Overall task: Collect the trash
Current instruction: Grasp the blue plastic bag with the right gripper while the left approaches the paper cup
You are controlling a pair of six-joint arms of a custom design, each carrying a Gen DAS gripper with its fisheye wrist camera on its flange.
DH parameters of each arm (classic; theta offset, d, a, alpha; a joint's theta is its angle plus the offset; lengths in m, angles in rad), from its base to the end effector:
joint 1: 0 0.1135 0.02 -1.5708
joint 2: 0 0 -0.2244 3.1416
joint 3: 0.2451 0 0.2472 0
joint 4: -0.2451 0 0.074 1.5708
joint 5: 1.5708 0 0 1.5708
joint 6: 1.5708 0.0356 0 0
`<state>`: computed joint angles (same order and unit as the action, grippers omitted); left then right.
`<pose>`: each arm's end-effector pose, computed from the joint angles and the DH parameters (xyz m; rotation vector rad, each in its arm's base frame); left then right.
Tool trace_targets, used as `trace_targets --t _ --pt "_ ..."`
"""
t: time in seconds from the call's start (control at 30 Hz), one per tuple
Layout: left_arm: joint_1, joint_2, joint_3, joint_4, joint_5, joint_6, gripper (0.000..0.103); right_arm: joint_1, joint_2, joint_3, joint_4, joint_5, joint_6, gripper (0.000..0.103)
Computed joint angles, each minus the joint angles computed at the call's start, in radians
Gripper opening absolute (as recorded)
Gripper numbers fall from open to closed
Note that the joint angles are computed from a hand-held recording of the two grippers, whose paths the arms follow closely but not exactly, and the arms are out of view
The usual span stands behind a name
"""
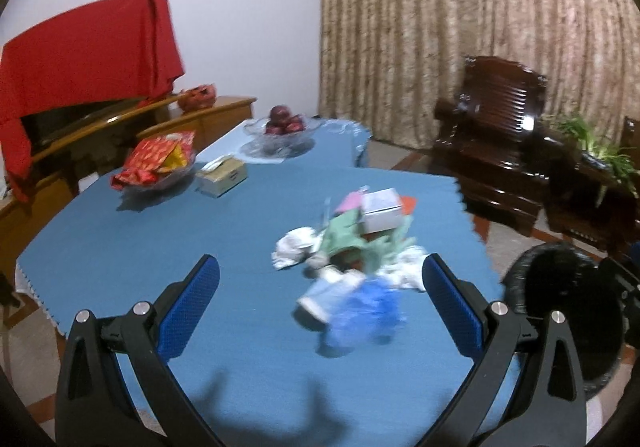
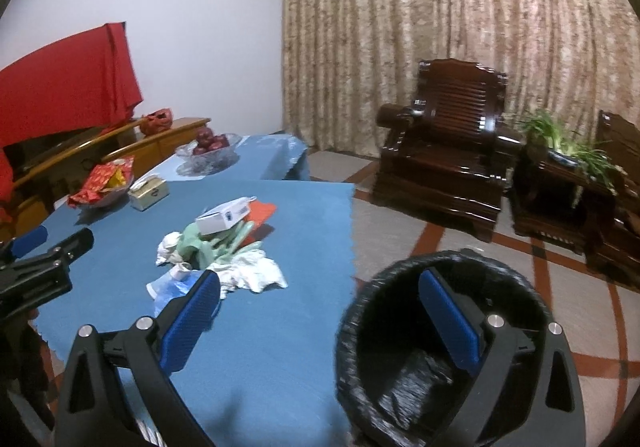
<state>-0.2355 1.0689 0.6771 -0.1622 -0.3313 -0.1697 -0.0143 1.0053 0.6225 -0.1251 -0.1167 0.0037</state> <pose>0.2440 -0.0466 0.2174 -0.1255 2.0895 0.1076 0.2402 0.0007 0.2158 -0.0526 2.0763 0.1148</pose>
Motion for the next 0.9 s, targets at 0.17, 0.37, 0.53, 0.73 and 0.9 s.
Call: trace_targets --t 0.17,0.37,0.53,0.73,0.9 --pt "0.135 0.118 -0.009 0.106 0.063 0.079 0.098 0.09 0.232 0.059 0.138 0.019 0.025 0.097" --pt "0.221 0.287 0.013 0.212 0.122 0.118 0.098 0.137 0.477 0.152 0.213 0.004 0.058 0.089" --pt "0.29 0.408 0.025 0.304 0.178 0.136 0.098 0.217 0.649 0.244 0.249 0.028 0.075 0.089" --pt "0.365 0.53 0.059 0.346 0.227 0.164 0.098 0.305 0.825 0.384 0.245 0.055 0.078 0.087" --pt "0.39 0.605 0.1 0.345 0.252 0.171 0.098 0.345 0.942 0.483 0.211 0.071 0.081 0.082"
